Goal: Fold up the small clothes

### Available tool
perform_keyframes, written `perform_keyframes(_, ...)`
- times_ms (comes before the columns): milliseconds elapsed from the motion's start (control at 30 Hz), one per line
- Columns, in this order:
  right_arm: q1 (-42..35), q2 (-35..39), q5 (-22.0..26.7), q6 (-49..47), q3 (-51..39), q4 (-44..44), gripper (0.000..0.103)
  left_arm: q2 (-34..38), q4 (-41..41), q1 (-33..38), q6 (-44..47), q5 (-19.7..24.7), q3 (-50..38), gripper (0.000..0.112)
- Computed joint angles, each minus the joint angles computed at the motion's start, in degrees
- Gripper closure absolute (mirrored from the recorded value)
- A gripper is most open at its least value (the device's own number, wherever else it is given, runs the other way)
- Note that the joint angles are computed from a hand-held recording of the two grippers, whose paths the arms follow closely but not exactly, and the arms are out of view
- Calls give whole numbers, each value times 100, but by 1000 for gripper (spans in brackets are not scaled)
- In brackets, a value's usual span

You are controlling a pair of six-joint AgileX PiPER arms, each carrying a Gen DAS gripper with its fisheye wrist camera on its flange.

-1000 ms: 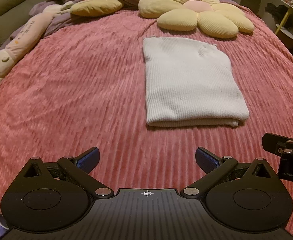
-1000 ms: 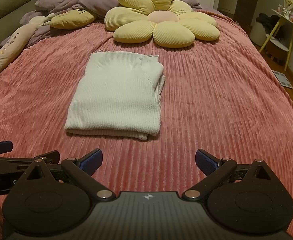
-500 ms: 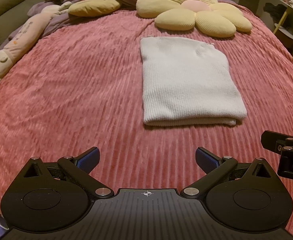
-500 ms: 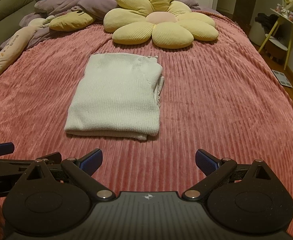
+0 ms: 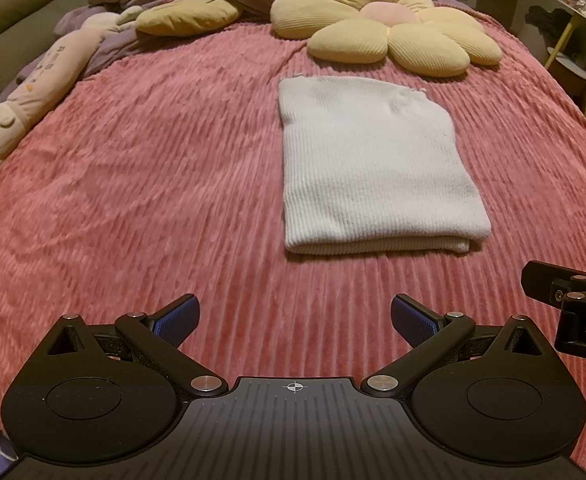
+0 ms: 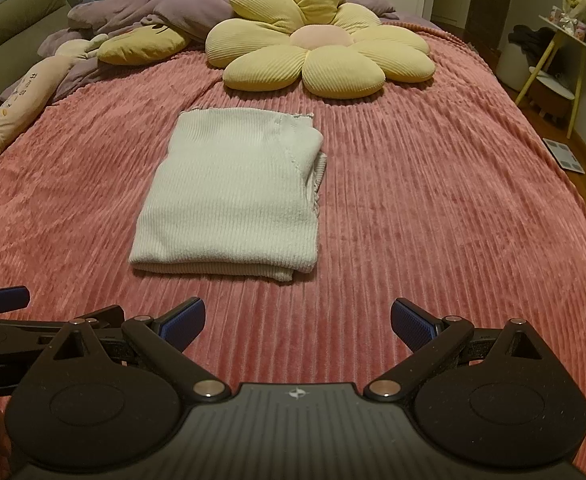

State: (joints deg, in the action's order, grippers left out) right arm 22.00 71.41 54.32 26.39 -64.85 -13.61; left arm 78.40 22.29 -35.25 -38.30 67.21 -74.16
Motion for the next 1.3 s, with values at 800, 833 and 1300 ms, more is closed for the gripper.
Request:
perform_keyframes(800, 114, -82, 50, 173, 31, -134, 4, -20, -32, -10, 61, -9, -28, 9)
perform_keyframes(833, 110, -82, 48, 170, 32, -127, 4, -27, -24, -15, 67, -21, -26, 9)
perform_keyframes(1300, 16, -63, 67, 82, -30, -75, 4, -17, -68, 36, 149, -89, 39, 9)
